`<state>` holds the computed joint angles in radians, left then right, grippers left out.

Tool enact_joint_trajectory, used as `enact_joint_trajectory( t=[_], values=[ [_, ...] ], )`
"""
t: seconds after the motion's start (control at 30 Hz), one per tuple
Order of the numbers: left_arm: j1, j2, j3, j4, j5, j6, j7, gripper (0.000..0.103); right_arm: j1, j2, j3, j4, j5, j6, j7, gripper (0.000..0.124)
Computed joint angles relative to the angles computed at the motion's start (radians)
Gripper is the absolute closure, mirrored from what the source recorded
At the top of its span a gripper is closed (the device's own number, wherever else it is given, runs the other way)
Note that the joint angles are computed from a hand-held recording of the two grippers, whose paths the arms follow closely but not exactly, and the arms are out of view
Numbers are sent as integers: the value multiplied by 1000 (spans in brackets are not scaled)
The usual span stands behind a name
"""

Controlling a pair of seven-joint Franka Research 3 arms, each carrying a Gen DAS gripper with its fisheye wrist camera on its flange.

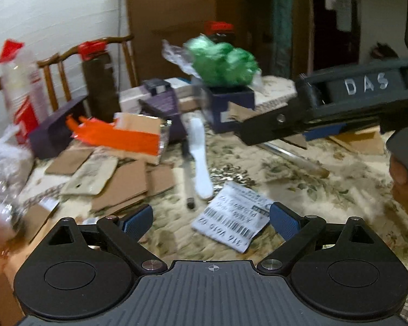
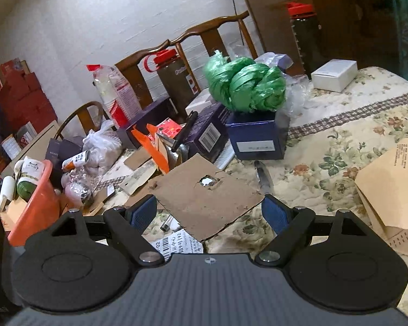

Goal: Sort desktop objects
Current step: 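Grasp the white barcode label with the left tool while the right tool approaches the holed cardboard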

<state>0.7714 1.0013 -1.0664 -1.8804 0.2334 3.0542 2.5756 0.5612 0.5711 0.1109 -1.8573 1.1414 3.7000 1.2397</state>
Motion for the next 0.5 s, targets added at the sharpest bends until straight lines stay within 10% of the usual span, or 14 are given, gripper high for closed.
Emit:
enact_joint_trajectory(
  t=[0.17,0.3,0.5],
  values=[
    [-87,-38,71,9,1,46,-63,11,-2,-3,5,-11,-28,13,29,37],
    [-66,-27,49,12,-29,20,-101,37,-3,-2,6,-14,-33,19,46,37],
    [-43,-43,53,-18,11,65,-153,46,-4,1,5,-13,-29,19,55,37]
  ],
)
